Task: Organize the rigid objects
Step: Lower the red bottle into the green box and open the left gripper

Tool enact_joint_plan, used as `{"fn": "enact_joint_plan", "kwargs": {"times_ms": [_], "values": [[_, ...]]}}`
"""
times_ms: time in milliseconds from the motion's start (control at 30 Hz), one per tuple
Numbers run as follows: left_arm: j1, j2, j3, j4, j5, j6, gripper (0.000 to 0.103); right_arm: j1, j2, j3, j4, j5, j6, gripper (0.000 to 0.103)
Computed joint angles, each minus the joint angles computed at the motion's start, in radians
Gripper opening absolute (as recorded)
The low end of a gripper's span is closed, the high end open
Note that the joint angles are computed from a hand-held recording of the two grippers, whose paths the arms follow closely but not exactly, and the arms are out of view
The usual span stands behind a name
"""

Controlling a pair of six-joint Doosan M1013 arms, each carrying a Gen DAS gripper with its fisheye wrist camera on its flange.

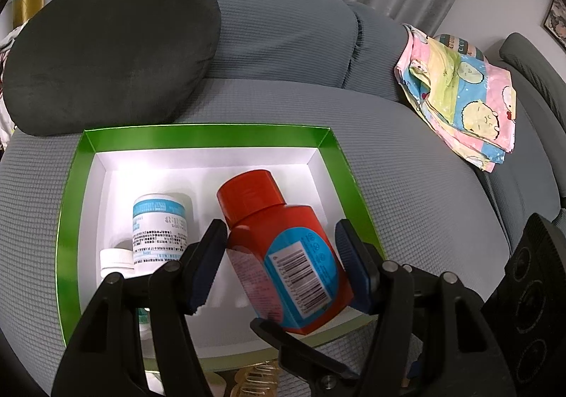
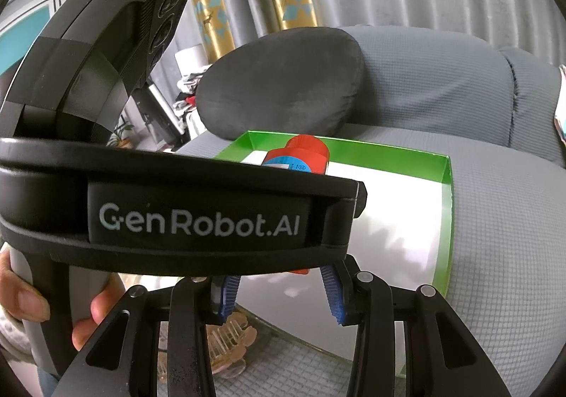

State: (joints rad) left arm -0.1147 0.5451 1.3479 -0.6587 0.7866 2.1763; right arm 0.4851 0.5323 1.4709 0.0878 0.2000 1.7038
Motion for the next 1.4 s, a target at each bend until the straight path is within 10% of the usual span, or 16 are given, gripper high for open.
{"fn": "enact_joint_plan", "kwargs": {"times_ms": [1400], "values": [[0.002, 0.059, -0.074, 0.069, 0.056, -0.091, 0.063, -0.008, 0.041, -0.069, 0.068, 0.116, -0.046, 0.043]]}}
